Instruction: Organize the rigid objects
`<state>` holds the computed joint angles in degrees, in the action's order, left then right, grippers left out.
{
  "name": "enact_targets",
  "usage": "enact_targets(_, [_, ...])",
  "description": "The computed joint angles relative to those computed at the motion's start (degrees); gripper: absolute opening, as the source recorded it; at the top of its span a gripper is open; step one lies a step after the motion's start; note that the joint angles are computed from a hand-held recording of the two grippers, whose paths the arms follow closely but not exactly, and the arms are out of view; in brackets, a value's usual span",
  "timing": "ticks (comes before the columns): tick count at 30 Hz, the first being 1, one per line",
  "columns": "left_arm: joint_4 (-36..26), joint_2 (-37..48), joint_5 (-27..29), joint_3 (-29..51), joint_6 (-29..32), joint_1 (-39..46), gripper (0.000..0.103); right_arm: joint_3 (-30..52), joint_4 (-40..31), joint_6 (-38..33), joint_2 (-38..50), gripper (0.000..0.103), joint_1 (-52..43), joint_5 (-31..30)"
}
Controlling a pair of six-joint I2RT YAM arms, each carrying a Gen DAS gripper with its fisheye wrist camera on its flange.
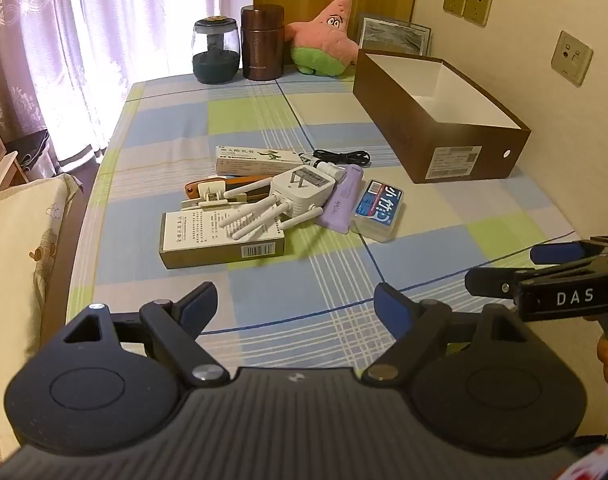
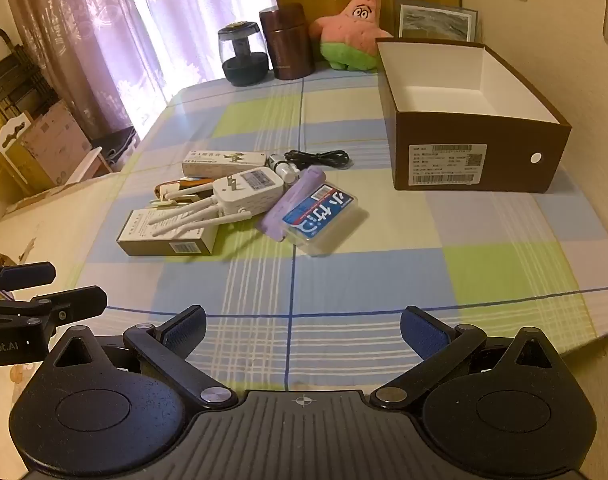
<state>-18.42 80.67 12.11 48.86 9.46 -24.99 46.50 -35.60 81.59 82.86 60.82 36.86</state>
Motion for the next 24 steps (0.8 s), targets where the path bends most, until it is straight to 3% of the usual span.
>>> enact_targets(24, [-0.5,0.2,-0.8,0.4,0.1,-0.2,0.083,-1.0,2.4,-1.3,0.4,0.101,-0.7,-0.6])
